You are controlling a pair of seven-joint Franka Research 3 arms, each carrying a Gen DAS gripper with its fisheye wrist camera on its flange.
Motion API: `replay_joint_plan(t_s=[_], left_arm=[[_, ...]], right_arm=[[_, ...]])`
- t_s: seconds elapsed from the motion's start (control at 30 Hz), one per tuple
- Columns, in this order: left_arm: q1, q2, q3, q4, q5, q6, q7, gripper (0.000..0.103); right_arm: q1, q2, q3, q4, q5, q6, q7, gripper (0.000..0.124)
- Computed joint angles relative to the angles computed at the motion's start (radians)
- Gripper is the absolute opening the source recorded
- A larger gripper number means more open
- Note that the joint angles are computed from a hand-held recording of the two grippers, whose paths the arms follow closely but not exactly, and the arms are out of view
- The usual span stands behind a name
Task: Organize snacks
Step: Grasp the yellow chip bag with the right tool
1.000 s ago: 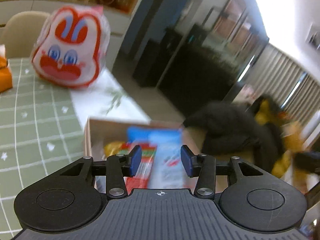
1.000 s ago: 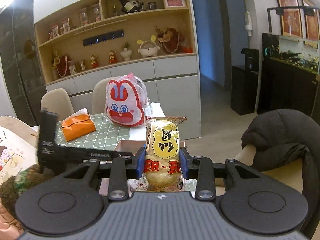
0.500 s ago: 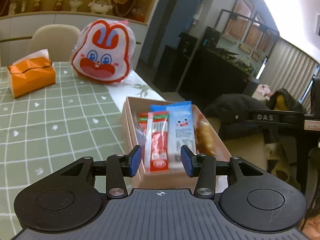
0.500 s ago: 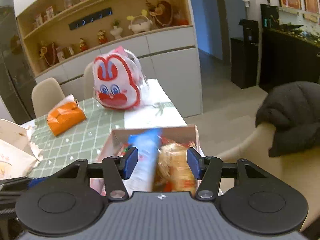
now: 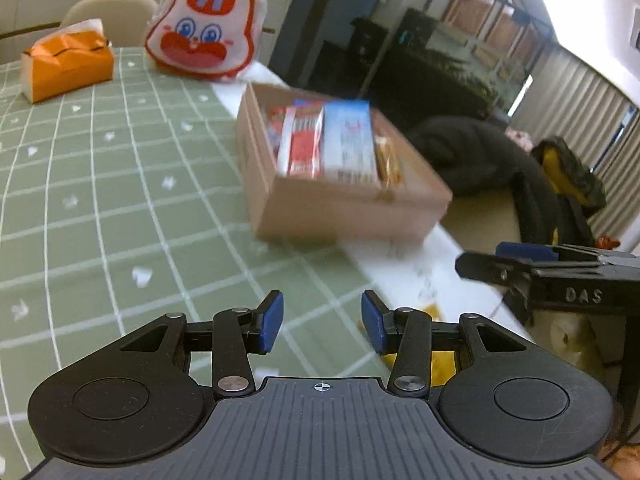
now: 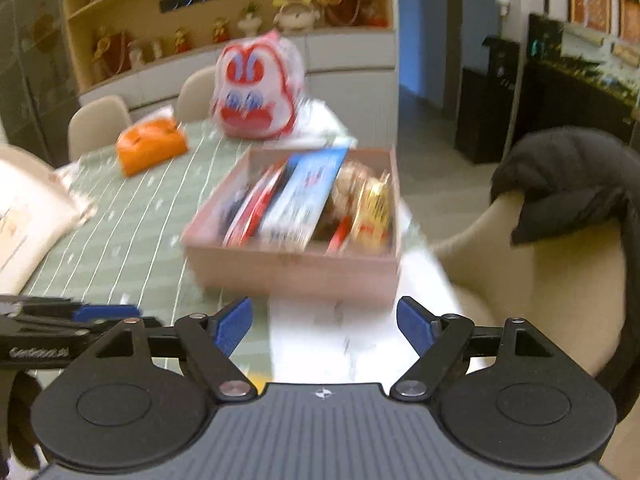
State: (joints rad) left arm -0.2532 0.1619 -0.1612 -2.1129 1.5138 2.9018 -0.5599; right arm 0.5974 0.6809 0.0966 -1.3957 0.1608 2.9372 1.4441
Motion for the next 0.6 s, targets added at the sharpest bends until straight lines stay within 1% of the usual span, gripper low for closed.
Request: replay_joint_plan(t_s=[0.07,0.13,0.2,0.27,0.33,0.43,0.5,0.6], left_arm=[[-0.006,-0.001,-0.003,-0.016,0.010,-0.007,-0.005,0.048],[-0.009,-0.009,-0.006,-0.031,0.040,-0.003,-0.040,0.048],[-0.012,-0.014,-0.012,-0.038,0.079,0.000,-0.075,0.048],[-0.012,-0.012,-0.019,-0.039,0.106,-0.002,-0.085,0.048],[-0.015,-0.009,-0.026,-0.039,0.111,-0.010,-0.072,0.048],[-0.012,-0.004,-0.028,-0.043,0.088,0.004,-0.037,0.048],[-0.007,-0.009,-0.026,-0.052,0.087,0.025,-0.045,0.048],[-0.006,-0.022,-0.026,-0.065,0.092,0.017,-0.069,0.048]], right_arm=[[-0.045,-0.026,0.065,-0.071,0.034,0.010,-0.051,0.080],[-0.072,-0.040,0.106,-0.117,0.066,0.007,-0.094,0.080],[-0.067,-0.047,0.106,-0.143,0.080,0.003,-0.110,0.080],[-0.034,-0.050,0.073,-0.164,0.074,0.017,-0.092,0.080],[-0.010,-0.056,0.050,-0.189,0.068,0.049,-0.073,0.080],[-0.018,-0.057,0.069,-0.215,0.083,0.086,-0.071,0.080],[-0.037,-0.054,0.094,-0.229,0.101,0.105,-0.080,0.080],[-0.057,-0.041,0.127,-0.238,0.129,0.152,-0.091,0.081]])
